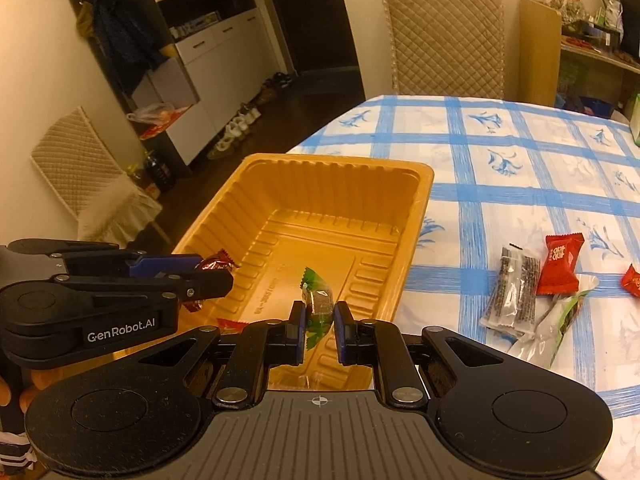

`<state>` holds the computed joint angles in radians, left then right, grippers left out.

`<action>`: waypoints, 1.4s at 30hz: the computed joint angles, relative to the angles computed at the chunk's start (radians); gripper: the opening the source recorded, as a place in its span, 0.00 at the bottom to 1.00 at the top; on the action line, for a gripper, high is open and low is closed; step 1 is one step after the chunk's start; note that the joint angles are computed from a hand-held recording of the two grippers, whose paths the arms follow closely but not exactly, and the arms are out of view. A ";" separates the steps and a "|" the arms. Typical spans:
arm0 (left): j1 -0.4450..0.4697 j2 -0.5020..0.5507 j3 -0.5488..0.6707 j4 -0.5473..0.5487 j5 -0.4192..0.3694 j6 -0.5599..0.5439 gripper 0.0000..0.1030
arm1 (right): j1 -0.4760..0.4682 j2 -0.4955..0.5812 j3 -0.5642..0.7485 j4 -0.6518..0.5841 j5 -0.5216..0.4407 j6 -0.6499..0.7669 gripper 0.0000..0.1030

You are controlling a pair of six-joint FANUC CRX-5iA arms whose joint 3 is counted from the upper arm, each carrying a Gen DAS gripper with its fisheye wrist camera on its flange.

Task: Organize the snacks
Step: 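Open the right tool over the tray to drop the green candy, then open the left tool over the tray to drop the dark red candy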

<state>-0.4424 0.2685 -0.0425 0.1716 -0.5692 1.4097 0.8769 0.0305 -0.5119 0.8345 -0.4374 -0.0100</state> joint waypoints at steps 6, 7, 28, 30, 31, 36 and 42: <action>0.010 0.023 0.017 0.014 -0.005 -0.019 0.22 | -0.005 0.038 0.036 -0.038 -0.015 0.036 0.15; 0.012 0.027 0.020 0.014 -0.007 -0.020 0.22 | -0.006 0.046 0.044 -0.044 -0.019 0.042 0.15; 0.029 0.046 0.045 0.002 -0.017 -0.003 0.22 | -0.030 0.080 0.073 -0.035 0.007 0.037 0.16; 0.031 0.048 0.049 0.004 -0.018 -0.003 0.22 | -0.029 0.079 0.075 -0.043 0.003 0.047 0.17; 0.032 0.050 0.050 0.005 -0.018 -0.005 0.22 | -0.029 0.079 0.077 -0.047 0.001 0.052 0.17; 0.032 0.051 0.053 0.004 -0.021 -0.005 0.22 | -0.029 0.080 0.078 -0.049 0.004 0.053 0.19; 0.034 0.061 0.067 0.000 -0.031 -0.003 0.22 | -0.028 0.081 0.083 -0.063 0.002 0.062 0.21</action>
